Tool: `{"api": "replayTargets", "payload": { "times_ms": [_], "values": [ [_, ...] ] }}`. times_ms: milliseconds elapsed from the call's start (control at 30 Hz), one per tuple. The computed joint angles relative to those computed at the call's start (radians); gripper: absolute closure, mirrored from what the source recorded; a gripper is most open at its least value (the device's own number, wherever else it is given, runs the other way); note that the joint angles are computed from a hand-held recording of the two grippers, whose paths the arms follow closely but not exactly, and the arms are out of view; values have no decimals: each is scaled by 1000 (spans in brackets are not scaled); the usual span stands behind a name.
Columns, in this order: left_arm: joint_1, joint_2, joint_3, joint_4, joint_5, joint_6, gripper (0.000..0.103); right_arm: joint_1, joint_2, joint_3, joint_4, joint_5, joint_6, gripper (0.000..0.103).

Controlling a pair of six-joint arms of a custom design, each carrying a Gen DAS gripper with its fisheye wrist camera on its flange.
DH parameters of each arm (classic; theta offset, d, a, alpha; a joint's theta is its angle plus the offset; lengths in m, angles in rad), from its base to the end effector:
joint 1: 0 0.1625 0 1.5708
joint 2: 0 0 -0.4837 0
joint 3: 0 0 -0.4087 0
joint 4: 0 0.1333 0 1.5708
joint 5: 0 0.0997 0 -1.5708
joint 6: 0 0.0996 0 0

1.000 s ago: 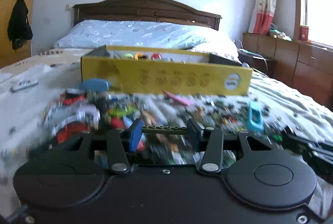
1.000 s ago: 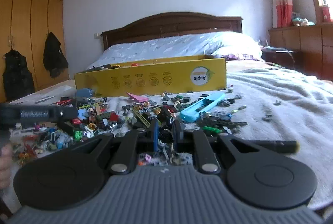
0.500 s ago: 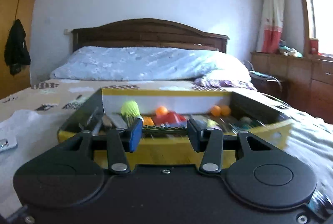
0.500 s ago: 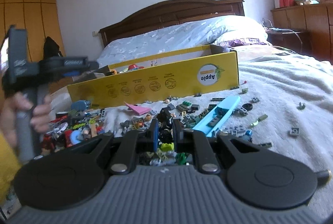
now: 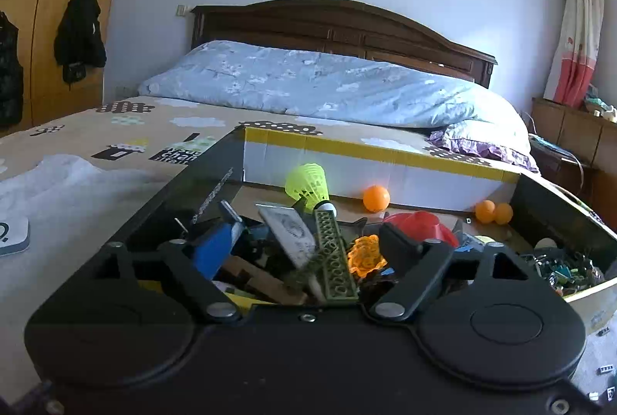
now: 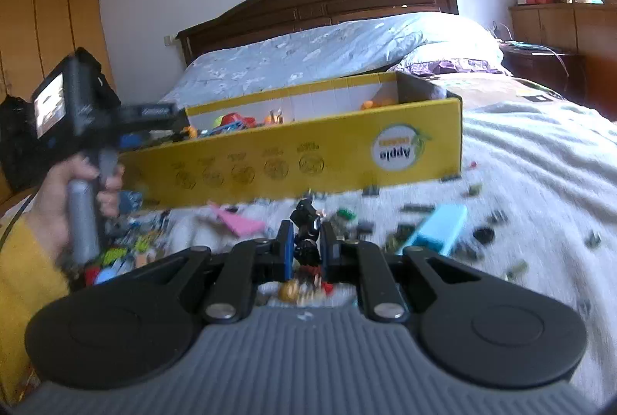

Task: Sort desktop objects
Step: 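Lower both tools into the yellow box and open them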

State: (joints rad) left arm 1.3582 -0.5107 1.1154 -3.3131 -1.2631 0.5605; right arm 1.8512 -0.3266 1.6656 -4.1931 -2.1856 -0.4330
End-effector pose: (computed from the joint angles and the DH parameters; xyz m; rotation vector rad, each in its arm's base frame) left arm -0.0272 -0.9008 0.2172 0.6569 2.2197 -1.3886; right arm 0.2551 -0.6116 -0.0075 0.2592 -2.0825 1.4717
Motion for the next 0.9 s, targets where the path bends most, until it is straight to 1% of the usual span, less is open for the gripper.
{"api": "replayTargets", "payload": {
  "times_ms": [33,133,167,267,333,467,567,700,767,800,833,900],
  "values": [
    [-2,-7,19,-10,-2,-5,16,-2,-2,-15,8,3,-4,87],
    [1,-11,20,-1,-12,-24,11,-13,-10,-72,31,20,-27,87],
    [-1,-21,42,-16,-12,-24,9,-17,-12,-98,45,22,-32,87],
    [-2,-31,68,-43,-11,-7,7,-28,-19,-169,104,20,-26,87],
    [-2,-36,76,-44,-15,-2,6,-34,-18,-217,136,10,-29,87],
    [-4,-47,98,-47,-25,3,4,-46,4,-340,219,-20,-63,87],
    [-6,-51,110,-54,-28,22,3,-55,22,-411,283,-46,-49,87],
    [-7,-57,122,-53,-36,28,2,-66,49,-482,331,-62,-48,86],
    [-7,-59,127,-53,-39,26,2,-69,60,-506,340,-67,-42,77],
    [-7,-60,128,-53,-39,26,2,-69,64,-515,341,-71,-37,68],
    [-7,-60,129,-54,-39,26,2,-71,63,-517,345,-68,-28,56],
    [-7,-60,128,-54,-38,26,2,-71,59,-506,339,-62,-15,52]
  ]
}}
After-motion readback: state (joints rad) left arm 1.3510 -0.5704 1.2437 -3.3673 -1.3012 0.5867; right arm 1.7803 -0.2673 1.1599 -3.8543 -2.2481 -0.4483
